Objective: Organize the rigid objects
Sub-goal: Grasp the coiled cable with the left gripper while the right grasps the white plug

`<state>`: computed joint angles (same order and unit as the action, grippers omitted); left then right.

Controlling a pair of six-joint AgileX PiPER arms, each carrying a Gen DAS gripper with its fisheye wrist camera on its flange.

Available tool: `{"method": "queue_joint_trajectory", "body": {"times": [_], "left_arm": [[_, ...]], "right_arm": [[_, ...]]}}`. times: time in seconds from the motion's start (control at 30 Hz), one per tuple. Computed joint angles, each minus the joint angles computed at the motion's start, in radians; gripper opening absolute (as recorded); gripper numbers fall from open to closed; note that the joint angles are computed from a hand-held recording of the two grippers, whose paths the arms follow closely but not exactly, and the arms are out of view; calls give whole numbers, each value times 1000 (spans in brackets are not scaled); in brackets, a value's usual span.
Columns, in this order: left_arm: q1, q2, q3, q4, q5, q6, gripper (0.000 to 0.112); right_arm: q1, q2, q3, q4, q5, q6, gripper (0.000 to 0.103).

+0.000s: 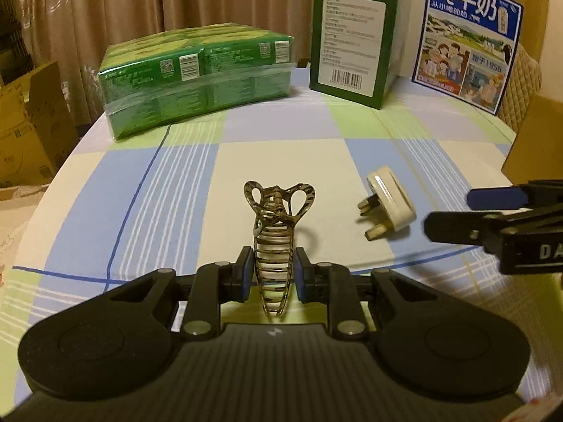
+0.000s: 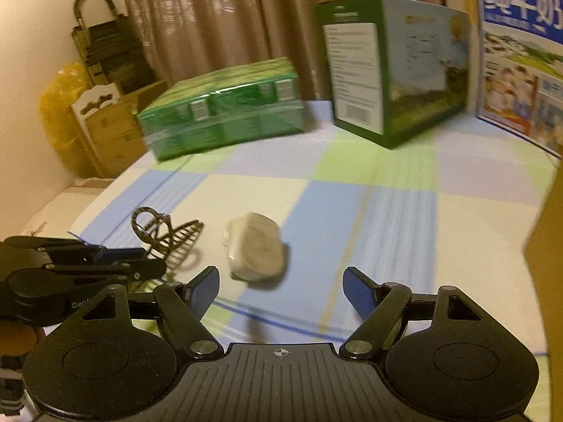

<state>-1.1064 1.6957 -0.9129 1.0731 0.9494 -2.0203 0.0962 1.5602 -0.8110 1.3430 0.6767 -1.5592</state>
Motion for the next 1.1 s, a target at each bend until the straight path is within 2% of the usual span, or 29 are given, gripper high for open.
{"method": "queue_joint_trajectory", "body": {"times": [0.1,0.17,0.27,0.37,0.47,0.67,0.93,1.03,1.07,1.1], "left_arm": [[9,3,9,14,-31,-12,19],[15,7,10,13,-57,-13,20],[9,13,5,21,-49,-8,20],[7,7,12,44,-42,-43,26],[7,5,16,54,-37,-45,26],[6,10,18,79,-44,-35,26],[7,26,7,128,-96,8,27],[7,38,-18,113,-95,21,50],[8,39,-19,120,-98,2,66],[4,41,-20,136,-92,-32,72]], "right_arm": [[31,38,-22,36,-4,-14,73],[43,66,-45,45,1,-6,68],[68,100,-72,59,-14,-16,61],[80,132,-102,47,-14,-4,58],[90,159,-123,34,-27,9,54],[59,208,-164,22,56,65,42],[33,135,-106,-11,10,83,41],[3,109,-80,-19,11,84,41],[-6,102,-73,-23,14,85,41],[-15,96,-67,-28,16,88,41]]}}
